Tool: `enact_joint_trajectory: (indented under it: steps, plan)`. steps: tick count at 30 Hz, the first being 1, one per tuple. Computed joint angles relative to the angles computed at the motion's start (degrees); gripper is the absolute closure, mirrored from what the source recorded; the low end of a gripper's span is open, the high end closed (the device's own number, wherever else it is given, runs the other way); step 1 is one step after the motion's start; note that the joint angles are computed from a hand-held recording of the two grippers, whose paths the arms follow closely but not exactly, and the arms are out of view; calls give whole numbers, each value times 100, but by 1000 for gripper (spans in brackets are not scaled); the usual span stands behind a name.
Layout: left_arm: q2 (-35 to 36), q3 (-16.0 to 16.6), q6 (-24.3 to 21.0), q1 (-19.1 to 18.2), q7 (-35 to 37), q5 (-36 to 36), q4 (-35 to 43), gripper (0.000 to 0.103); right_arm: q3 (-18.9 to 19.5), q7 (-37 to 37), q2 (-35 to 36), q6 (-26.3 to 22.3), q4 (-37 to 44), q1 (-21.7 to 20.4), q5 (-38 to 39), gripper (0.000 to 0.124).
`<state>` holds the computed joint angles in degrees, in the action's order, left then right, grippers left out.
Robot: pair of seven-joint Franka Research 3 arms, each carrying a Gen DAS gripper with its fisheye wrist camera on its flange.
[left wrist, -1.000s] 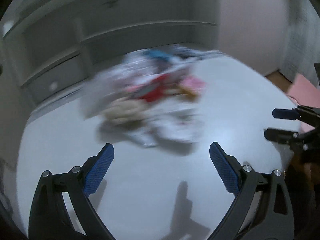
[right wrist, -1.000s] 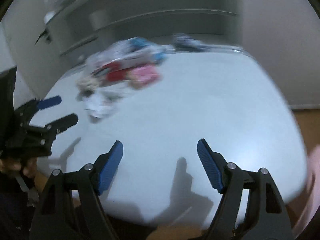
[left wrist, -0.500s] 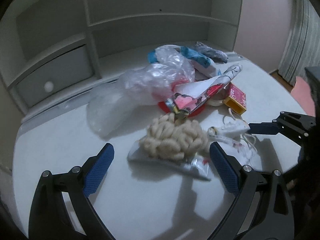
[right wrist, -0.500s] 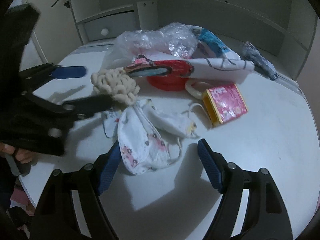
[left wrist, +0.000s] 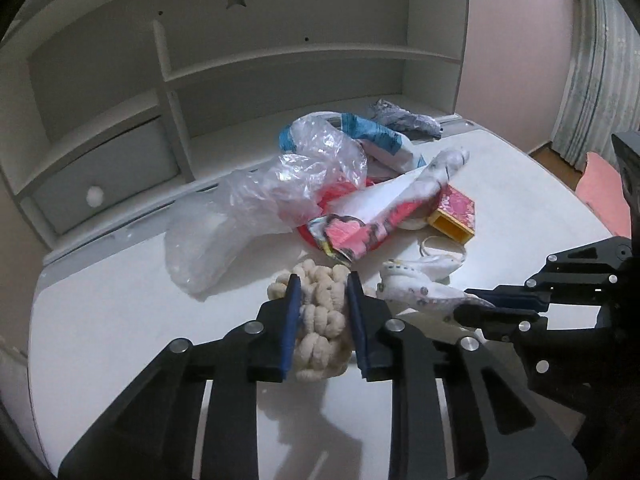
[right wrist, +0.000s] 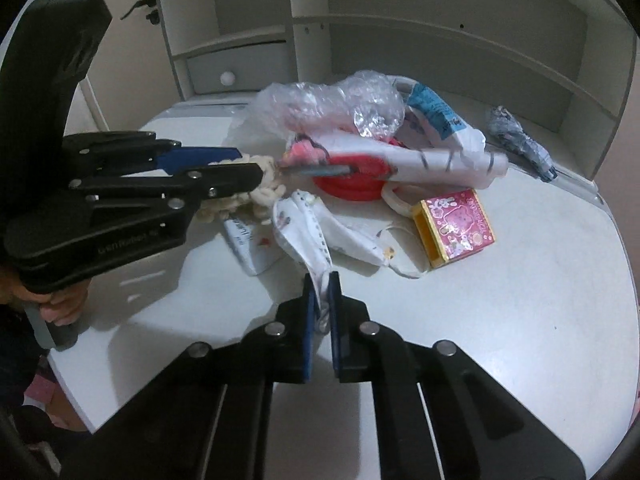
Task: Collect trash
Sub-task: 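Grasp the beige knotted snack with the left gripper while the right gripper grasps the white mask, then carry both items over the black bin and open both grippers to drop them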
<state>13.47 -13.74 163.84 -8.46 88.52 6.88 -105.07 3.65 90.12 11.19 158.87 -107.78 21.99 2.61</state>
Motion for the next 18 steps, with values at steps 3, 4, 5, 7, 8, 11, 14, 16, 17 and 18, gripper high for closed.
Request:
enact_joint_trajectory:
  steps: [3,4,5,7,8,11,14,16,17,18]
  plan:
    - [-342,23,39,-25,-144,2,-358,81,38,-20,-281,192,-329,-16,104,117]
    - [-428,56,83,-56,-225,66,-455,81,50,-16,-386,262,-450,-26,137,117]
    - [-483,105,93,-100,-356,178,-505,82,79,-66,-510,326,-585,-56,240,117]
    - [-679,178,186,-161,-689,347,-701,82,129,-179,-735,436,-817,-114,468,117]
    - [-735,161,199,-147,-720,284,-744,82,143,-224,-835,470,-909,-138,557,117]
    - [-968,84,254,-149,-679,13,-909,82,158,-277,-1224,655,-1275,-211,770,117]
    - [-1038,-14,290,-288,-536,-75,-889,82,174,21,-1694,861,-1735,-366,537,117]
    - [-935,-183,275,-437,-209,-353,-738,82,223,338,-2096,961,-2135,-600,292,117]
    - [-848,-253,271,-516,-98,-430,-642,82,268,486,-2243,984,-2277,-739,169,117]
    - [-779,-322,268,-584,5,-510,-572,82,353,758,-2486,1025,-2517,-983,-53,117]
